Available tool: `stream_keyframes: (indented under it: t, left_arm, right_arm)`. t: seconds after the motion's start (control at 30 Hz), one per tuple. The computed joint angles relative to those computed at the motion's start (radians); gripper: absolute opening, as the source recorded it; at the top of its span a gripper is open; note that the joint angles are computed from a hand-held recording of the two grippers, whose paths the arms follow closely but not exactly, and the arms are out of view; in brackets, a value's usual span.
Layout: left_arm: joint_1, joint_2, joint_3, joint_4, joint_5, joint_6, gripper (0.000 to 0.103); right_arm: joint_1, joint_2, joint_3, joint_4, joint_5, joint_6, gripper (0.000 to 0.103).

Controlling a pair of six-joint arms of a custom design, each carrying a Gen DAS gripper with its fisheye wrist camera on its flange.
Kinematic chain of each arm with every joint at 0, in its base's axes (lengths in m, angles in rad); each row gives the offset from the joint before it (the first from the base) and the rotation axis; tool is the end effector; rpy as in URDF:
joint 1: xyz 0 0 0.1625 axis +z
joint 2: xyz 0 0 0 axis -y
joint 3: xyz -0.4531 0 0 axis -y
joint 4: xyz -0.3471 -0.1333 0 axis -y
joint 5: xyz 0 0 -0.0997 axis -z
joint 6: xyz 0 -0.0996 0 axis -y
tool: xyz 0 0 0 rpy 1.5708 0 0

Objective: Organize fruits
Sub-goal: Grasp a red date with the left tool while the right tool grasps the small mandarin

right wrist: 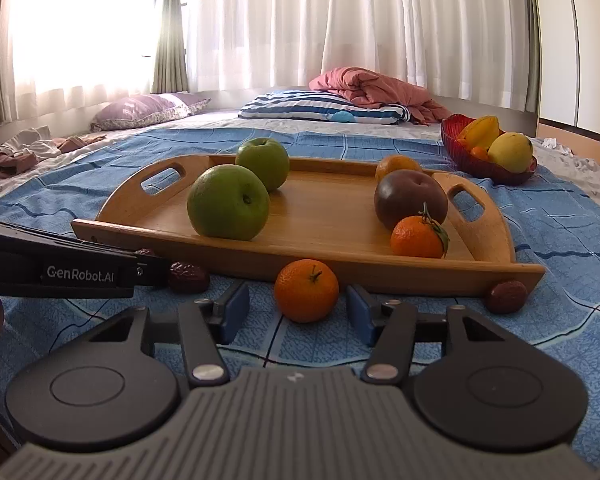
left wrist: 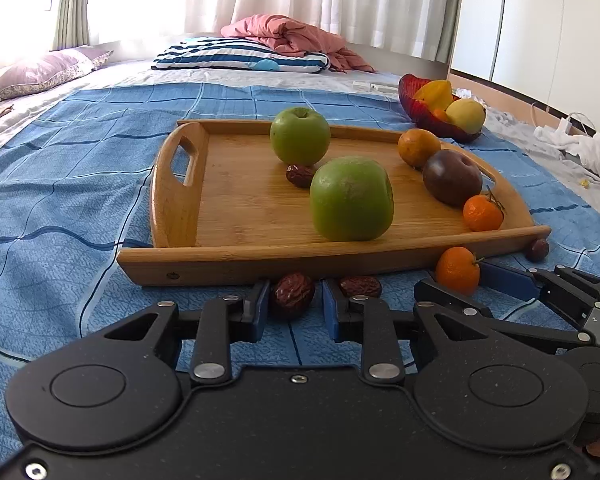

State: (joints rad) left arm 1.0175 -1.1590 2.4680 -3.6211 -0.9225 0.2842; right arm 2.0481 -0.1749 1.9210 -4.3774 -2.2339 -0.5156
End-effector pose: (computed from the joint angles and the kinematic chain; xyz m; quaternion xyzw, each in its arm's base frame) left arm -0.0447 -0.4406 0.2512 0.2539 0.8541 -0.3801 0.2481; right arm 0.2949 -0.4136 -0.0518 0.2438 -0.7956 0.4727 0.2899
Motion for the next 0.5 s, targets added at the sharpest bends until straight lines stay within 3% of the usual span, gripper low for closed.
stream_keyframes:
  t: [0.33, 0.43, 0.5]
  left_arm:
    - [-0.004, 0.006, 0.009, -0.021, 0.002, 0.022, 0.021]
    - [-0.014, 0.014, 0.018, -0.053, 0.019, 0.025, 0.021]
    - [-0.024, 0.017, 0.025, -0.073, 0.028, 0.036, 0.021]
  right_arm:
    - [0.000, -0.002, -0.003, 0.011, 0.000, 0.004, 0.054]
    - [0.003, 0.004, -0.010, -0.001, -0.018, 0.007, 0.042]
    - [0.003, 0.004, -0.011, -0.003, -0.022, 0.014, 0.039]
